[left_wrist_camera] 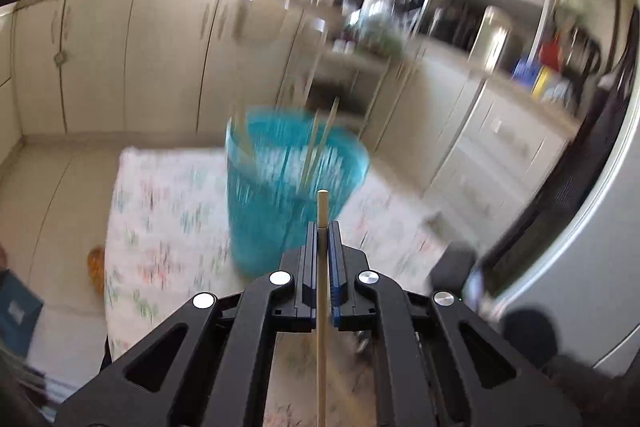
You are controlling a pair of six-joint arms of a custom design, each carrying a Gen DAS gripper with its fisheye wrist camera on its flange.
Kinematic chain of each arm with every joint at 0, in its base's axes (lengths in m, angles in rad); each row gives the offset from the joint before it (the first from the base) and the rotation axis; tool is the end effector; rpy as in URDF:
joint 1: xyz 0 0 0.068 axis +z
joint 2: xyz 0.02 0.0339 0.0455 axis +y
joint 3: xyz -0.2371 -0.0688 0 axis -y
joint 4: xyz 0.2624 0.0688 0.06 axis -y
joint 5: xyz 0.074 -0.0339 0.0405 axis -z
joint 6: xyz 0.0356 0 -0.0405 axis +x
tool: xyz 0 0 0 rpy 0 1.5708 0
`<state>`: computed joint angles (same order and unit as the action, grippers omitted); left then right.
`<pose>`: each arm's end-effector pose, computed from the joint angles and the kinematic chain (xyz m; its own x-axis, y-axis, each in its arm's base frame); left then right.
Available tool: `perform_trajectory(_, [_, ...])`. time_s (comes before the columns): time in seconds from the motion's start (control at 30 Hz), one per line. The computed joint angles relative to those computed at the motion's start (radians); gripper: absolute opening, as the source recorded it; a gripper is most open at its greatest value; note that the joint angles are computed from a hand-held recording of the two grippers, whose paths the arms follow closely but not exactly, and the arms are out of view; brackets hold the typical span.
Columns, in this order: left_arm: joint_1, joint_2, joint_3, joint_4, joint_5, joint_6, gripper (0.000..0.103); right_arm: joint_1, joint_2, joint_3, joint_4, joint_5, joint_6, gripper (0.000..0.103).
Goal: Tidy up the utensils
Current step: 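Lift the stick with the left tool and drop it into the teal basket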
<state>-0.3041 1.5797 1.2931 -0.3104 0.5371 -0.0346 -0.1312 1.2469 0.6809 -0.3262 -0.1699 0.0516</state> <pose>0.3545 -0.1303 0.2752 -0.5589 0.1443 -0.8166 0.6421 0.6985 -0.3161 0.2652 -0.0289 0.1633 -0.7695 0.1528 -0.6201 0.0635 0.9844 0.1638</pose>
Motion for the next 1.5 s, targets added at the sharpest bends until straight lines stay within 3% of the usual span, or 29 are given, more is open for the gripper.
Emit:
perform_trajectory(0.13, [0.002,0.041,0.132,0.049,0.022,-0.089,0.005,-0.007,0.001,0.001,0.001,-0.013,0.003,0.029])
perform_trajectory(0.27, [-0.019,0.092,0.246,0.077,-0.015,-0.142,0.005,-0.014,0.003,0.003,0.000,-0.023,0.003,0.029])
perform_trajectory(0.5, [-0.054,0.210,0.447,0.162,-0.196,-0.231,0.005,-0.019,0.002,-0.001,0.002,-0.029,-0.005,0.031])
perform_trajectory(0.73, [-0.119,0.379,0.609,0.201,-0.429,-0.215,0.005,-0.023,0.002,0.001,0.000,-0.042,-0.001,0.032])
perform_trajectory(0.87, [-0.139,0.455,0.653,0.199,-0.483,-0.202,0.005,-0.032,0.006,0.005,0.000,-0.055,-0.004,0.032])
perform_trajectory(1.07, [-0.151,0.513,0.638,0.143,-0.487,-0.152,0.005,-0.034,0.006,0.003,0.001,-0.063,-0.004,0.033])
perform_trajectory(1.27, [-0.131,0.428,0.489,0.130,-0.440,-0.114,0.012,-0.038,0.006,0.002,0.002,-0.069,-0.004,0.033])
perform_trajectory(1.43, [-0.069,0.233,0.246,0.234,-0.415,-0.155,0.044,-0.045,0.002,0.002,-0.005,-0.077,-0.007,0.033])
perform_trajectory(1.5, [-0.033,0.155,0.142,0.278,-0.405,-0.175,0.050,-0.062,-0.004,0.000,-0.014,-0.097,-0.002,0.033])
